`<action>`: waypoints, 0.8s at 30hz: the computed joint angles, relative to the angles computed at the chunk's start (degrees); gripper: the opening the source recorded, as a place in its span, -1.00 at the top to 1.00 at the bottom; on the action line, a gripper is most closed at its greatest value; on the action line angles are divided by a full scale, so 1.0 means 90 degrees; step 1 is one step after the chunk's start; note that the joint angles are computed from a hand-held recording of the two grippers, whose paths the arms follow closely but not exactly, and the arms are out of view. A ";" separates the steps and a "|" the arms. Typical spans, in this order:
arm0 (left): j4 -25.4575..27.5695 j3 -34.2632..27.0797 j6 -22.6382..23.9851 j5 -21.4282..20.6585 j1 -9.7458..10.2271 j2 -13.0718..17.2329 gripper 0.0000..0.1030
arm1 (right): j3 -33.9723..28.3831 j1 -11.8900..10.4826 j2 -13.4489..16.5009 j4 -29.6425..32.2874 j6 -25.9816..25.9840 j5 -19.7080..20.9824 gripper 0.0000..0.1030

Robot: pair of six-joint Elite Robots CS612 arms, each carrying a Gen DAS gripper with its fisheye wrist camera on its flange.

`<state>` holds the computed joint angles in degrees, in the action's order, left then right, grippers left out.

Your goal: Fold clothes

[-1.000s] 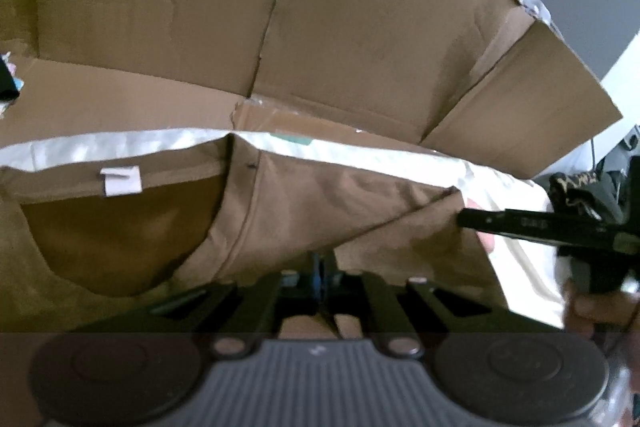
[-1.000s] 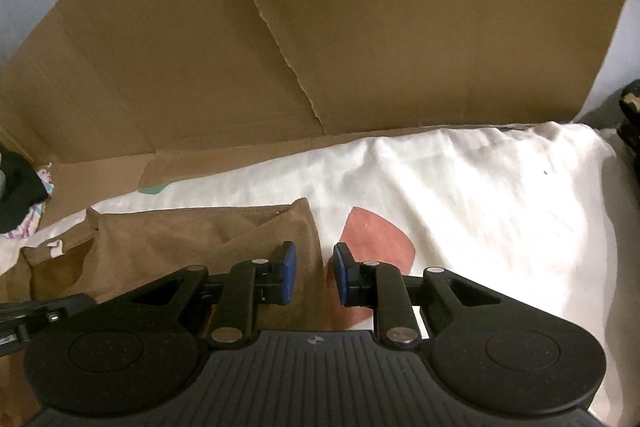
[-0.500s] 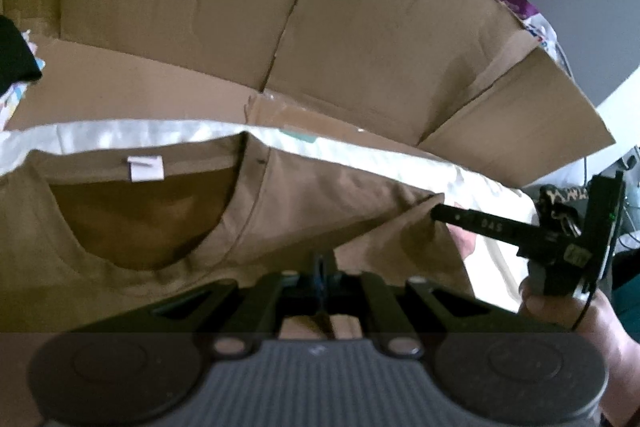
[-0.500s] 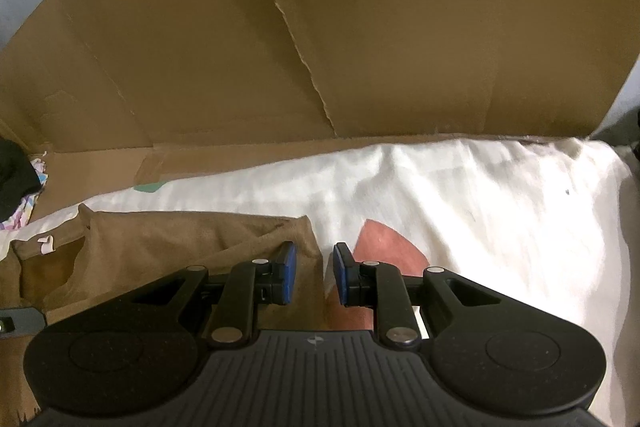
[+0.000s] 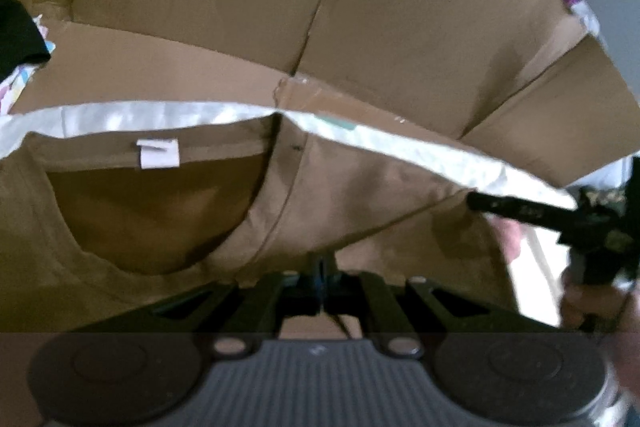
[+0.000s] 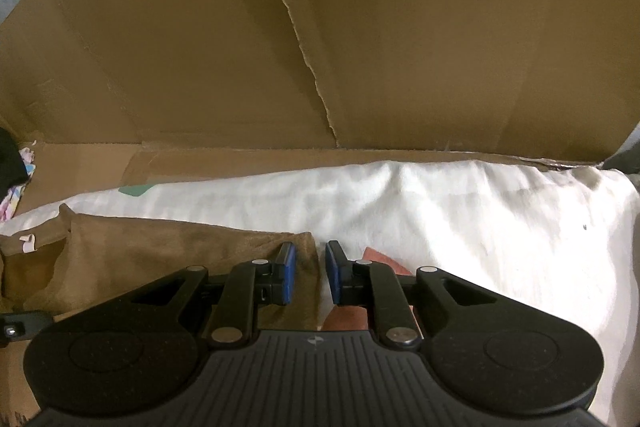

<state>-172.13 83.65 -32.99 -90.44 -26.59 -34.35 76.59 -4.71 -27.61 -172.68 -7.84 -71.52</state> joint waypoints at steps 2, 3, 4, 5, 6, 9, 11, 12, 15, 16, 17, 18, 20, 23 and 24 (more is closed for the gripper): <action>-0.0012 -0.0043 0.0041 0.0047 -0.0009 0.0082 0.98 | -0.0018 -0.0006 -0.0007 0.0084 -0.0100 0.0024 0.58; -0.0104 -0.0039 0.0071 0.0090 -0.0017 0.0107 0.98 | -0.0046 -0.0010 -0.0020 0.0202 -0.0140 0.0036 0.58; -0.0144 -0.0034 0.0081 0.0117 -0.0023 0.0108 0.98 | -0.0076 -0.0012 -0.0033 0.0328 -0.0180 0.0049 0.58; -0.0146 -0.0027 0.0064 0.0118 -0.0023 0.0094 0.98 | -0.0119 -0.0022 -0.0046 0.0481 -0.0188 0.0082 0.57; -0.0148 -0.0020 0.0048 0.0118 -0.0023 0.0081 0.97 | -0.0142 -0.0042 -0.0085 0.0646 -0.0196 0.0136 0.57; -0.0125 0.0046 -0.0031 0.0046 -0.0004 -0.0002 0.87 | 0.0208 -0.0162 -0.0266 0.0095 -0.0391 0.0477 0.48; -0.0094 0.0141 -0.0034 0.0118 -0.0017 -0.0102 0.83 | 0.0462 -0.0246 -0.0402 -0.0138 -0.0450 0.0689 0.46; -0.0090 0.0198 -0.0054 0.0133 -0.0021 -0.0157 0.80 | 0.0567 -0.0280 -0.0465 -0.0171 -0.0425 0.0734 0.46; -0.0125 0.0399 -0.0189 0.0087 -0.0029 -0.0329 0.72 | 0.0913 -0.0403 -0.0666 -0.0327 -0.0391 0.0846 0.46; -0.0121 0.0457 -0.0235 0.0068 -0.0042 -0.0378 0.71 | 0.1048 -0.0450 -0.0745 -0.0392 -0.0395 0.0877 0.46; -0.0135 0.0522 -0.0271 0.0024 -0.0056 -0.0430 0.71 | 0.1182 -0.0498 -0.0822 -0.0455 -0.0401 0.0910 0.46; -0.0169 0.0589 -0.0304 -0.0048 -0.0071 -0.0477 0.67 | 0.1329 -0.0552 -0.0899 -0.0543 -0.0400 0.0946 0.46; -0.0180 0.0696 -0.0341 -0.0182 -0.0113 -0.0565 0.58 | 0.1633 -0.0644 -0.1058 -0.0707 -0.0454 0.0928 0.46; -0.0173 0.0805 -0.0351 -0.0324 -0.0185 -0.0666 0.43 | 0.2012 -0.0742 -0.1223 -0.0881 -0.0643 0.0903 0.45; -0.0168 0.0841 -0.0369 -0.0346 -0.0207 -0.0699 0.39 | 0.2132 -0.0767 -0.1285 -0.0913 -0.0723 0.0867 0.45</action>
<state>-173.64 91.22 -36.31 -93.56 -28.46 -40.64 95.77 -11.61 -39.18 -180.89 -14.35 -63.72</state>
